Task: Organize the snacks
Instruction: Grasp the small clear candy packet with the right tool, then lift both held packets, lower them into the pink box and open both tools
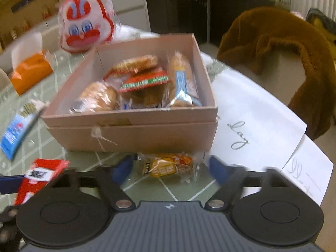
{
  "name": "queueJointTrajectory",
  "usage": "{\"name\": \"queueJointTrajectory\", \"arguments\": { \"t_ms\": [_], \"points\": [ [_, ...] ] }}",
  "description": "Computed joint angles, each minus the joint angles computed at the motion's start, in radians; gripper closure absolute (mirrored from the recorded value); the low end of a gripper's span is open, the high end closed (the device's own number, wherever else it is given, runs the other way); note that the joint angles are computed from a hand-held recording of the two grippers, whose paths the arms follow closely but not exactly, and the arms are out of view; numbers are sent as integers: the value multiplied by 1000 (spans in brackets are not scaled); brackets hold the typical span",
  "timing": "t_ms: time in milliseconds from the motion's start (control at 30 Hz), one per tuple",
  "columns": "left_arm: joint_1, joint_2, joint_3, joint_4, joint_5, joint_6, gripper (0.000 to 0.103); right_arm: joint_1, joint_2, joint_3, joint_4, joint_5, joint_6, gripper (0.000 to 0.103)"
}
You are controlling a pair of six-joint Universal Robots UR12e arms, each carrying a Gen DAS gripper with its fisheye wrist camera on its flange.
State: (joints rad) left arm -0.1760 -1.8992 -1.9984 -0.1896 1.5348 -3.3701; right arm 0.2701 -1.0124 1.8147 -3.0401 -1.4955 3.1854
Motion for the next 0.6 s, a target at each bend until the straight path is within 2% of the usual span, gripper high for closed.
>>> {"name": "queueJointTrajectory", "arguments": {
  "t_ms": [267,467,600],
  "points": [
    [-5,22,-22,2,-46,-8,42,-28,-81,78,-6,46,-82,67],
    [-18,52,-27,79,-29,-7,42,-54,-159,128,-114,113,-125,69],
    [-20,63,1,138,-6,34,42,-63,-183,99,-172,155,-133,69]
  ]
}}
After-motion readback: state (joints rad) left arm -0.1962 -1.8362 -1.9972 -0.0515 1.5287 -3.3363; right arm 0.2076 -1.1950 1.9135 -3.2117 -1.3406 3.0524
